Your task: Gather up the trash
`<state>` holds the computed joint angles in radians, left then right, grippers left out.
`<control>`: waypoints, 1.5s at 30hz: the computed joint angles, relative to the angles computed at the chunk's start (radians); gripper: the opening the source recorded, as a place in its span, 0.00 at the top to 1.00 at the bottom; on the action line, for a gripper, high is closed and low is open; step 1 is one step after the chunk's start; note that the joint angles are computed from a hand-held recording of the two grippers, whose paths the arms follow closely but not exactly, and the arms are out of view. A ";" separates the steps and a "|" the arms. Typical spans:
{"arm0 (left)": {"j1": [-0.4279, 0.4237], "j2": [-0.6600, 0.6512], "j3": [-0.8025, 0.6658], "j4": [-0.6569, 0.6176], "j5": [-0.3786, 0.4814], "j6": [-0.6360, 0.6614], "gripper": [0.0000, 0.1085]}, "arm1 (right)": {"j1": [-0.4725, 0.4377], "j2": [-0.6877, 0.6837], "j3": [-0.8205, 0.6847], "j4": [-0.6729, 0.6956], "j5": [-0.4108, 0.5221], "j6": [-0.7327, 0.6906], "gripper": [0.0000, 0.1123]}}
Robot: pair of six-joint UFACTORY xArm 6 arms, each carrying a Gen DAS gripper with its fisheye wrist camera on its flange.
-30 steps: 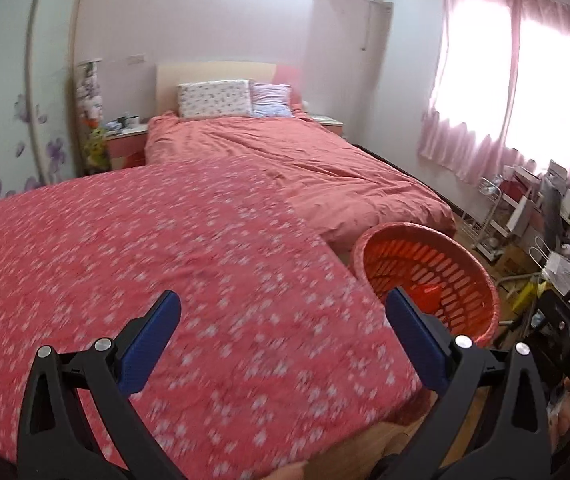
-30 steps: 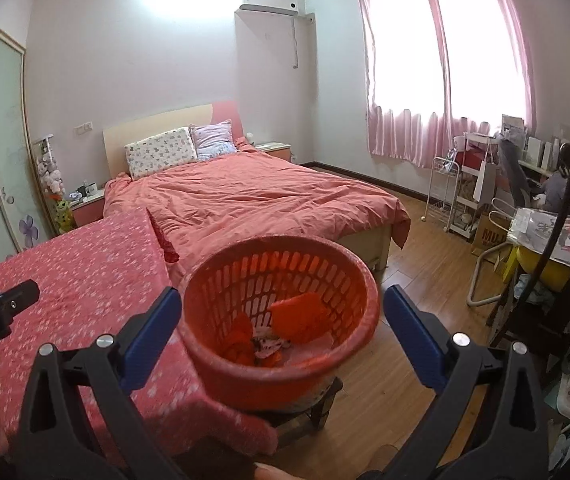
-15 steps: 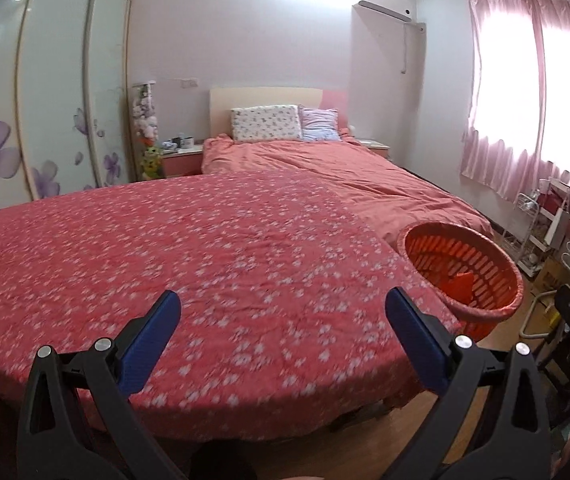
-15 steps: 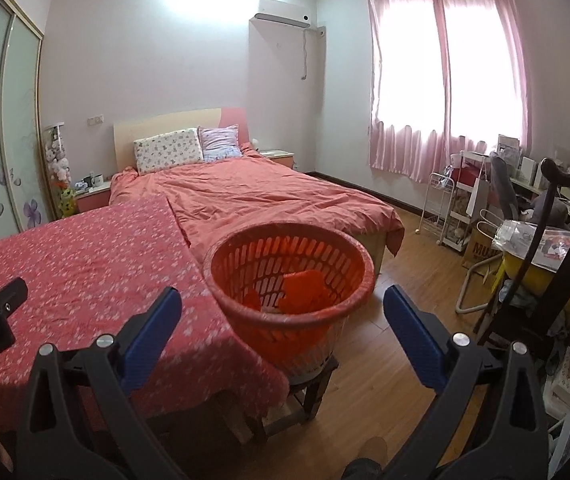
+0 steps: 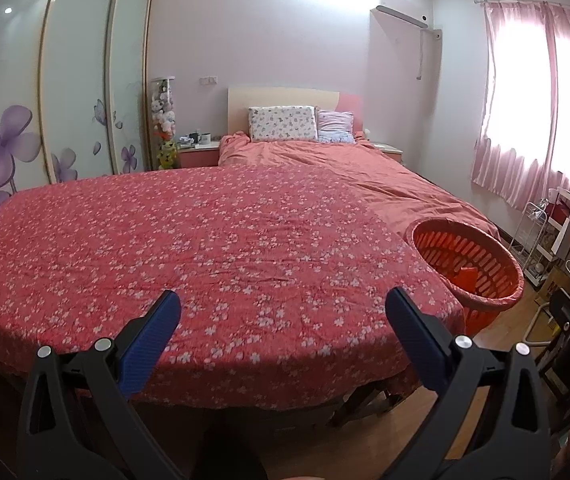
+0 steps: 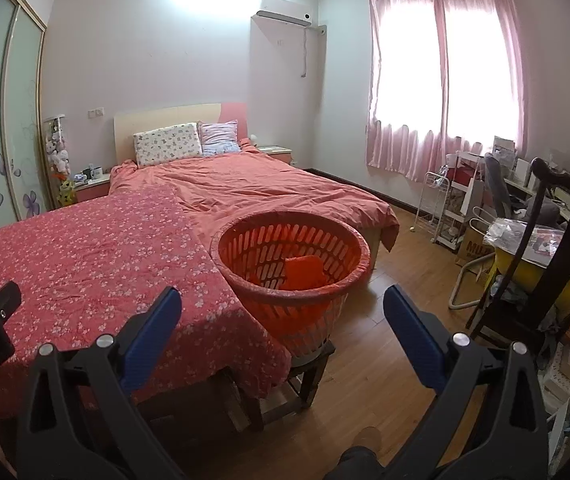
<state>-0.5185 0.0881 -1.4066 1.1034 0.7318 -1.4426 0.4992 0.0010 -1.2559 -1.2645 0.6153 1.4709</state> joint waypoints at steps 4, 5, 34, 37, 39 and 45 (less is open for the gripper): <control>-0.012 -0.004 0.005 -0.001 0.023 -0.017 0.07 | 0.019 -0.008 0.008 -0.012 0.039 0.010 0.12; -0.015 -0.008 0.009 0.001 0.030 -0.022 0.07 | 0.025 -0.010 0.010 -0.016 0.051 0.014 0.12; -0.031 -0.026 0.037 -0.055 0.050 -0.031 0.07 | 0.041 -0.022 0.030 0.020 0.088 -0.005 0.12; -0.030 -0.026 0.036 -0.055 0.049 -0.031 0.07 | 0.041 -0.021 0.028 0.017 0.089 -0.003 0.12; -0.030 -0.026 0.036 -0.055 0.047 -0.033 0.07 | 0.040 -0.021 0.029 0.019 0.088 -0.004 0.12; -0.027 -0.030 0.038 -0.049 0.034 -0.046 0.07 | 0.041 -0.021 0.029 0.017 0.089 -0.004 0.12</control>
<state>-0.5452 0.0581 -1.3687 1.0541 0.7659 -1.4881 0.5400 -0.0202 -1.2269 -1.2474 0.7039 1.4672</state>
